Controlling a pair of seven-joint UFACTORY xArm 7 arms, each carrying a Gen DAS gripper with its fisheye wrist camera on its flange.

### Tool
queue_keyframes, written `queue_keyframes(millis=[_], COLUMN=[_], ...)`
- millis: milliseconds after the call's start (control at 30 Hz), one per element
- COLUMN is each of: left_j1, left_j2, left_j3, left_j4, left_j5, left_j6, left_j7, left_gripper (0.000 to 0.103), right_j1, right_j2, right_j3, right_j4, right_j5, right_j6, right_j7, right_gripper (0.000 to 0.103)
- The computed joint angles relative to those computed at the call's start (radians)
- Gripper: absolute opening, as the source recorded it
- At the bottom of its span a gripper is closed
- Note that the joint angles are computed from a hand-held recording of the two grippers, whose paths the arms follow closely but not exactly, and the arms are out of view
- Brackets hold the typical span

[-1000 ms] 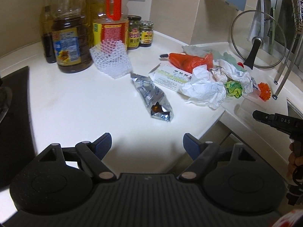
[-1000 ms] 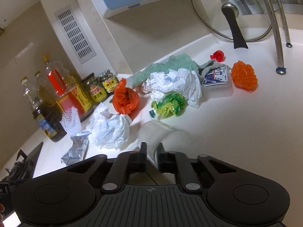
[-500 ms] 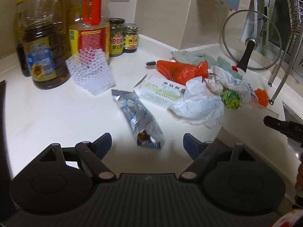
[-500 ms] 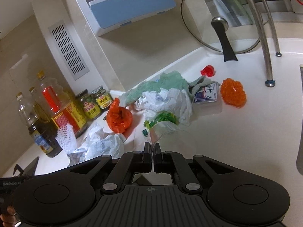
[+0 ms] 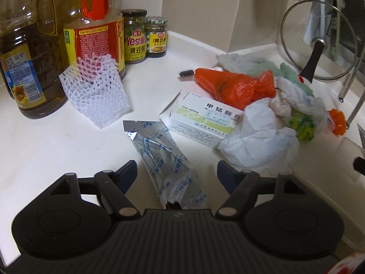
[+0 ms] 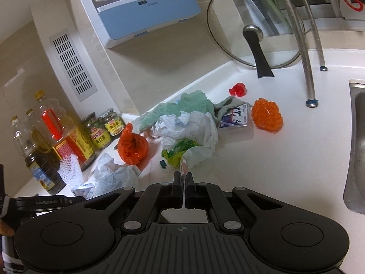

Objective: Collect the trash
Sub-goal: 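Grasp the foil wrapper with the left tool while the right grasps the clear cup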

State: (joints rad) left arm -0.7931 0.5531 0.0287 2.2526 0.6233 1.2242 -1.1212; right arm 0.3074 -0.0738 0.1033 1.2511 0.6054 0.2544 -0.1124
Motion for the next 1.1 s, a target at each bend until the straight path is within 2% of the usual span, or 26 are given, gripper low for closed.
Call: queue_keyframes(millis=[233,433,800,1100], left_j1=[0.028,0.028,-0.004,-0.063], left_j2=[0.001,-0.036,-0.132,-0.155], left_j3=[-0.005,-0.01,-0.049,-0.086], left_j4=[-0.012,-0.071,-0.184,-0.157], left_j5=[-0.039,-0.026,0.069,0.139], left_j6=[-0.009,-0.026,0.015,0.082], left_j7=[-0.015,-0.032,-0.115,-0.18], left_gripper=[0.053,0.043,0.042,0.042], right_j1=[0.004,0.01,0.023,0.036], right_j2=[-0.004,-0.004,-0.028,-0.084], right_j3=[-0.002,-0.007,-0.025,-0.05], right_j4=[-0.008,-0.004,-0.007,-0.036], right_j5=[0.013,0.053,0.203,0.332], right_j6=[-0.006,0.003,0.057,0.131], right_j7=[-0.002,-0.044,-0.201,-0.349], right_gripper=[0.002,0.002,0.002,0.002])
